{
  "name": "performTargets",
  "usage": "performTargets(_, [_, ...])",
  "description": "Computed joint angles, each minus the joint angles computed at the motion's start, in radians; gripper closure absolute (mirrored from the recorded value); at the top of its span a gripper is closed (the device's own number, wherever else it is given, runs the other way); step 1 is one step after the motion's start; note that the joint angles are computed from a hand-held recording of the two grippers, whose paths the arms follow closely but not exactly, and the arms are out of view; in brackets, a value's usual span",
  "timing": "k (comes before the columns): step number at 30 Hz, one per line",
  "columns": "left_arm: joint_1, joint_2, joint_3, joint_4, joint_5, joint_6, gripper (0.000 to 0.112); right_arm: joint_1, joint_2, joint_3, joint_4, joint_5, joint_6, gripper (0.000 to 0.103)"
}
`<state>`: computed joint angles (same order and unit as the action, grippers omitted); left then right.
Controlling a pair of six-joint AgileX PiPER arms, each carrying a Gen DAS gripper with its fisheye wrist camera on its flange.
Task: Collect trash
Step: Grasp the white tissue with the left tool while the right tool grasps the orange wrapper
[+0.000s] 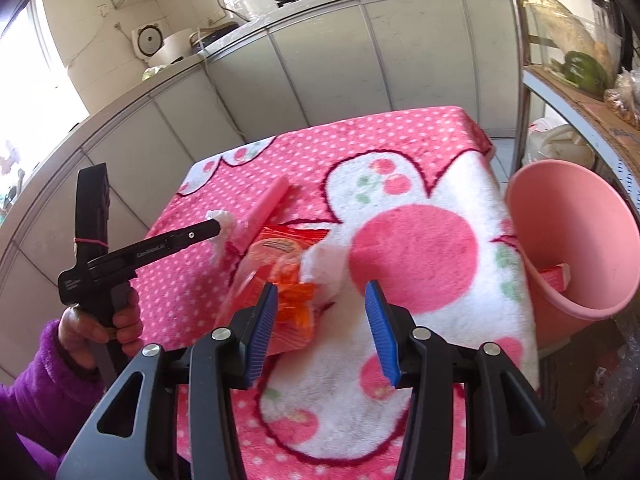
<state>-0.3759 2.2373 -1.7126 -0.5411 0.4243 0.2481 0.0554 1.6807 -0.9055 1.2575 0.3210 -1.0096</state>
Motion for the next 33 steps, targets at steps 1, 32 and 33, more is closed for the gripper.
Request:
performTargets(1, [0.003,-0.004,0.008,-0.025,-0.004,0.029,0.104,0.005,0.004,-0.005,0.002,0.007,-0.003,0.057])
performTargets(32, [0.040,-0.224,0.299,-0.466,-0.118,0.483,0.110,0.114,0.077,-0.087,-0.346,-0.057,0.265,0.087])
performTargets(33, [0.037,-0.232,0.304,-0.468,-0.122,0.484,0.110,0.110,0.063,-0.074,-0.323,-0.058,0.243,0.087])
